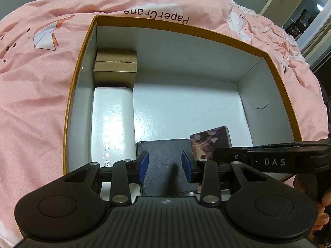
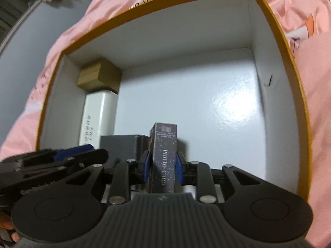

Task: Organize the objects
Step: 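Lower the grey case and photo card pack into the orange box, then open both grippers to release the grey case and photo card pack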

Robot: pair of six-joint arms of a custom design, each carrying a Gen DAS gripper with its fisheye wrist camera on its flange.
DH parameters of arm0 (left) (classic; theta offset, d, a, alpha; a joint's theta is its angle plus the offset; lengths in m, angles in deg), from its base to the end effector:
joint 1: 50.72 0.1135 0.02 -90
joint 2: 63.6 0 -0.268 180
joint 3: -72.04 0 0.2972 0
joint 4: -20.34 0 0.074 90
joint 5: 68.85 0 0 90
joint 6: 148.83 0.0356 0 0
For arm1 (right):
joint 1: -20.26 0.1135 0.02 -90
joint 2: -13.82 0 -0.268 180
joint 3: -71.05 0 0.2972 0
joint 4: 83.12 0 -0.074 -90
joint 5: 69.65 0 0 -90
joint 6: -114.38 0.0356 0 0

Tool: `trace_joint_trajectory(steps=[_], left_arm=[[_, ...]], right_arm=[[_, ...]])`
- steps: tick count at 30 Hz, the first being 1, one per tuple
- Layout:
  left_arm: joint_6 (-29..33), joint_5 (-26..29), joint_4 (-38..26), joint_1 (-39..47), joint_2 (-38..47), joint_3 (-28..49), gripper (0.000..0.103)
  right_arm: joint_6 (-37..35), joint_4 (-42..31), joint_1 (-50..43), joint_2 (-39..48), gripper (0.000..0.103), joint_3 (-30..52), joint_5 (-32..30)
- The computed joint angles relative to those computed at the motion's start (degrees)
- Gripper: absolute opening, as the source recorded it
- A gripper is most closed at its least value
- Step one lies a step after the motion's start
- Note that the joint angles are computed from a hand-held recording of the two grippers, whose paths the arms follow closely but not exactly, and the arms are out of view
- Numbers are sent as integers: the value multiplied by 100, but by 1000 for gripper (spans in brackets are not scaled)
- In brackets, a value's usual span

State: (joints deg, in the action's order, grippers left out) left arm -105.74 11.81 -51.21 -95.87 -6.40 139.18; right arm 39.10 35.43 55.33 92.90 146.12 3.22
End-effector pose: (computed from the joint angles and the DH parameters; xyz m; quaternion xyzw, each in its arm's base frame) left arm 0.1589 -0.1515 0.2941 -0.0348 0.9658 -0.1211 0.2265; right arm 0.2482 0.1870 0.2576 -0.2018 0.9455 0.2205 0.1294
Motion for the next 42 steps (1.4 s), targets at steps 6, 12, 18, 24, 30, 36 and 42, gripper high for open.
trace_joint_trajectory(steps=[6,12,18,24,30,36,42], left_arm=[[-76,-38,31,-45,-73,-57,41],[-180,-166,77,-108,-142,-97,41],[-262,-299,90,-238,-203,-123,41],[-279,-345,116,-289,-267,-160,41],[-382,-609,96,-512,-389,-154,41],[-578,-1048,60,-978,-532,-33,41],[-860,-1861,-192,-1938,-534,271,41]], right_arm=[[-392,-282,230,222,44,178,697],[-510,-300,275,256,46,170,767],[-597,-237,433,216,38,132,736],[-632,-151,463,161,36,53,706],[-540,-115,562,-12,38,0,894],[-573,-33,712,-776,41,-203,1271],[-599,118,929,-1957,48,-651,1479]])
